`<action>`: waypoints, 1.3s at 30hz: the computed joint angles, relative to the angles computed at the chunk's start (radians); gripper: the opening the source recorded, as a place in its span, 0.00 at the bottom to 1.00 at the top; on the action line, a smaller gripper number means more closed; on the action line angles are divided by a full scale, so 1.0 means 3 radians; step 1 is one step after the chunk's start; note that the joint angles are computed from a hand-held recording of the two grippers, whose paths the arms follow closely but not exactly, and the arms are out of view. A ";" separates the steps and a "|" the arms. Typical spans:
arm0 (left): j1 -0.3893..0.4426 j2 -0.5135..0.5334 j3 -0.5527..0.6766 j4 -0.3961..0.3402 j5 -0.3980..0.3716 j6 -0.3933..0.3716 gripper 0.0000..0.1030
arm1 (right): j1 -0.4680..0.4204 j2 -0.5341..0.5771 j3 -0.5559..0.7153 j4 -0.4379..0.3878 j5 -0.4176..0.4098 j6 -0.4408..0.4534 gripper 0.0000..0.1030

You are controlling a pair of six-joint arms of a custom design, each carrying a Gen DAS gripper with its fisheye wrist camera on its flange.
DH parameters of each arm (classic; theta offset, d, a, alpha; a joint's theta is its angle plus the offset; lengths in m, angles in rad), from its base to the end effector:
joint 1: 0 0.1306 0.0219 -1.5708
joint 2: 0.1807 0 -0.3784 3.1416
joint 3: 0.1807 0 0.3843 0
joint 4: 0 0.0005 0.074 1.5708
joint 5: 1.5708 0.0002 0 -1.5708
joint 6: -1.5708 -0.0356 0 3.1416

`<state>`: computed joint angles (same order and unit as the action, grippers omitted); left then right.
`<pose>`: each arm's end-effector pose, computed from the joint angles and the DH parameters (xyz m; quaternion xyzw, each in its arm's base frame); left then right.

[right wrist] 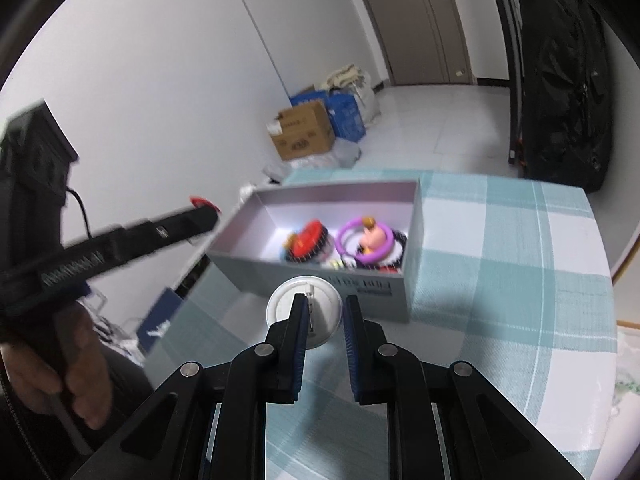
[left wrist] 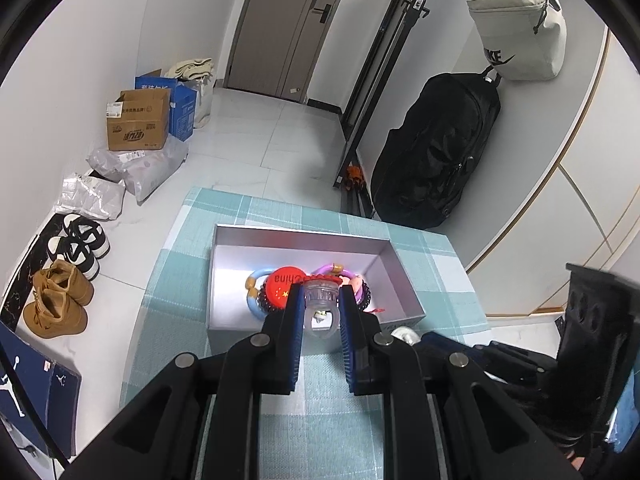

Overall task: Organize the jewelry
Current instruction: 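Carry the pacifier and white disc in both grippers over the box, then open both grippers to drop the pacifier and disc into the box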

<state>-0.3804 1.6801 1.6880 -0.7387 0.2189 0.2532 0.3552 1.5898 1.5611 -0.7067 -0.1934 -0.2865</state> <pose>0.5496 -0.2287 0.4235 0.1021 0.9030 -0.2210 0.3541 0.5245 0.2013 0.4172 -0.0704 0.9079 0.2111 0.3553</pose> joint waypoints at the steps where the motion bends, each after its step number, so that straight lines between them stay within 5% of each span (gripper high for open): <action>1: -0.0001 0.0020 0.0023 -0.0006 -0.0003 0.0006 0.12 | -0.0010 0.0004 0.0015 0.0020 -0.0025 -0.0017 0.16; 30: -0.0072 0.0608 0.0805 -0.0507 -0.0139 -0.0085 0.12 | -0.0275 0.0530 0.0751 -0.0145 -0.0471 -0.0173 0.16; 39: -0.0059 0.0801 0.1045 -0.0701 -0.0066 0.0018 0.12 | -0.0287 0.0591 0.0784 -0.0206 -0.0347 -0.0188 0.19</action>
